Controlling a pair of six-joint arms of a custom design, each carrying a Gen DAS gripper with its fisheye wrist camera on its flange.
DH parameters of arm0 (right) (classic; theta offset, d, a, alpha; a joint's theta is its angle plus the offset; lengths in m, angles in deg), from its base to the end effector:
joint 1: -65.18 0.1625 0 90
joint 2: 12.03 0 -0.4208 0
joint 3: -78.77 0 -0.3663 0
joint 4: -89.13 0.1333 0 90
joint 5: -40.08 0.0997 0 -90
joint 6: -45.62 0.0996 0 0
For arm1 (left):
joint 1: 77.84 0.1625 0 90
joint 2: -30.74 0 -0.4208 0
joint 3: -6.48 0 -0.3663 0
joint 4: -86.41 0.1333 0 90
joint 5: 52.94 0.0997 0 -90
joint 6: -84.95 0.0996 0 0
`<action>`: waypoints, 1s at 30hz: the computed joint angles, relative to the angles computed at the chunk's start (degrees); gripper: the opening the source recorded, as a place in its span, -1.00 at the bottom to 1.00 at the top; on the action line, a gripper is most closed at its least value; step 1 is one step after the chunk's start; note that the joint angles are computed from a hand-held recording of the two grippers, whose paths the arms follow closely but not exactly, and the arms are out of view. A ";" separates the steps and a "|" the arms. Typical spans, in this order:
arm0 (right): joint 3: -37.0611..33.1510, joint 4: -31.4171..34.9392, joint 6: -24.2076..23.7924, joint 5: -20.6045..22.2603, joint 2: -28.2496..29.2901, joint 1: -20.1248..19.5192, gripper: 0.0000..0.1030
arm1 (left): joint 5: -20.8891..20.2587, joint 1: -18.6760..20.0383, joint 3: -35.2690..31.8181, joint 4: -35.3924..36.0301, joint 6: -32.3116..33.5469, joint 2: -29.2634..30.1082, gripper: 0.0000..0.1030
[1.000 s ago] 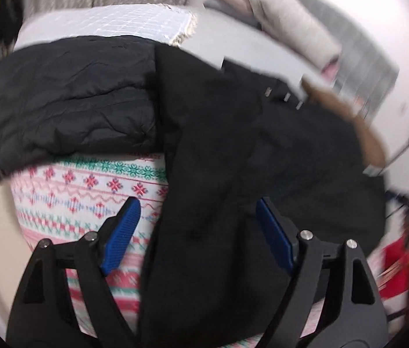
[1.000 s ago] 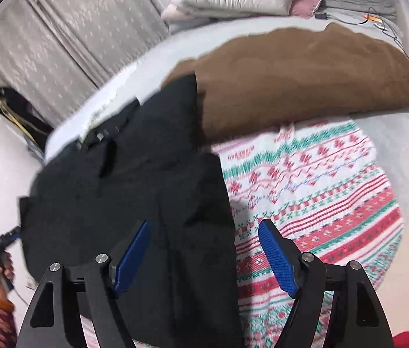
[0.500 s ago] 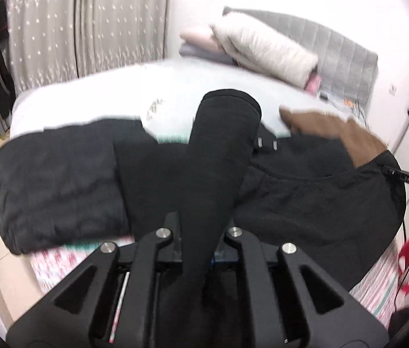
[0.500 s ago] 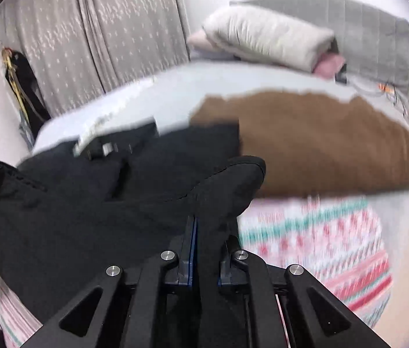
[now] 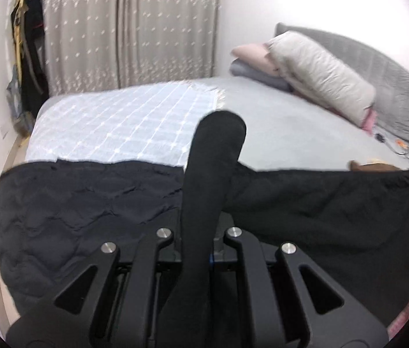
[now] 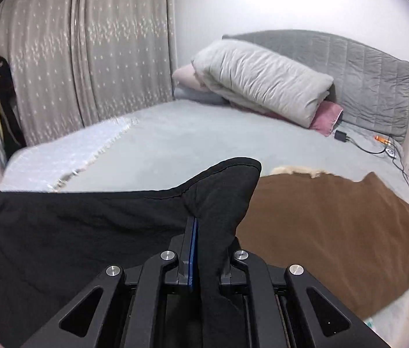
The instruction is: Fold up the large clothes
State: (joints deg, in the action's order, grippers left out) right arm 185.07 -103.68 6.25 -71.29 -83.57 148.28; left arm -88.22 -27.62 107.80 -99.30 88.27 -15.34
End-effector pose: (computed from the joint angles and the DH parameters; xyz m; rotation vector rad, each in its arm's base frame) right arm 0.0293 -0.5651 0.4106 0.3306 -2.0932 1.1493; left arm -0.2279 -0.6091 0.1856 0.4173 2.1977 -1.1250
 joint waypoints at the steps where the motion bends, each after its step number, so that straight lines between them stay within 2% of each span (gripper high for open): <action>1: -1.83 -0.55 -0.87 -1.23 2.65 -0.21 -0.83 | 0.29 1.34 -1.09 -0.03 -0.25 1.30 -0.81; 6: -6.22 -3.47 -5.25 -6.00 10.54 -1.77 -0.78 | 1.40 5.33 -4.65 3.55 -2.26 5.19 -0.72; 9: -7.15 -4.83 -6.40 -9.14 12.47 -1.83 -0.62 | 3.54 5.22 -5.15 9.03 -6.87 4.05 -0.34; 10: -6.46 -5.72 -6.36 -9.21 11.88 -1.59 -0.40 | 5.08 4.51 -4.36 10.12 -8.08 3.33 -0.17; 11: -6.02 -6.01 -6.14 -10.04 11.35 -1.20 -0.25 | 6.43 3.54 -3.37 11.19 -9.20 2.61 0.05; 12: -5.04 -5.53 -5.67 -10.81 9.96 -0.84 0.04 | 7.28 2.66 -1.66 12.07 -9.71 1.12 0.15; 13: -4.21 -3.99 -5.37 -9.77 8.20 -1.16 0.28 | 7.17 1.77 0.67 13.14 -10.51 -0.90 0.37; 14: -1.67 -2.89 -4.82 -7.88 5.37 -1.42 0.37 | 6.30 1.28 2.35 14.73 -11.77 -2.54 0.54; 16: 2.38 -0.05 -3.32 -5.30 0.23 -2.37 0.58 | 2.36 0.54 6.95 18.89 -15.29 -7.84 0.62; 18: 6.45 5.98 -0.25 -2.42 -5.83 -4.12 0.66 | -1.68 -0.13 10.97 24.82 -20.31 -13.06 0.66; 20: 10.56 11.89 2.29 0.10 -11.64 -6.59 0.68 | -6.04 -0.44 15.70 27.77 -24.01 -18.22 0.68; 23: 15.59 16.93 3.37 3.31 -17.83 -10.84 0.69 | -12.04 0.08 21.89 28.13 -27.58 -24.07 0.71; 25: 18.40 19.13 3.60 5.85 -20.96 -14.15 0.69 | -17.14 1.58 24.79 27.39 -28.36 -26.47 0.71; 27: 20.80 21.71 4.71 10.18 -23.67 -18.14 0.69 | -22.69 4.08 26.33 25.49 -28.25 -26.92 0.71; 29: 21.43 25.41 6.95 15.58 -25.07 -22.26 0.69 | -27.39 6.43 26.58 24.17 -28.35 -25.67 0.71; 30: 21.47 27.54 8.89 19.49 -25.53 -24.60 0.69 | -31.35 8.34 26.38 21.89 -27.92 -24.01 0.71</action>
State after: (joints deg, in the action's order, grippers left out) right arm 206.53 -76.14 15.13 -51.79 -109.10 123.68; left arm -119.57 -19.29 134.18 -77.41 60.35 -39.36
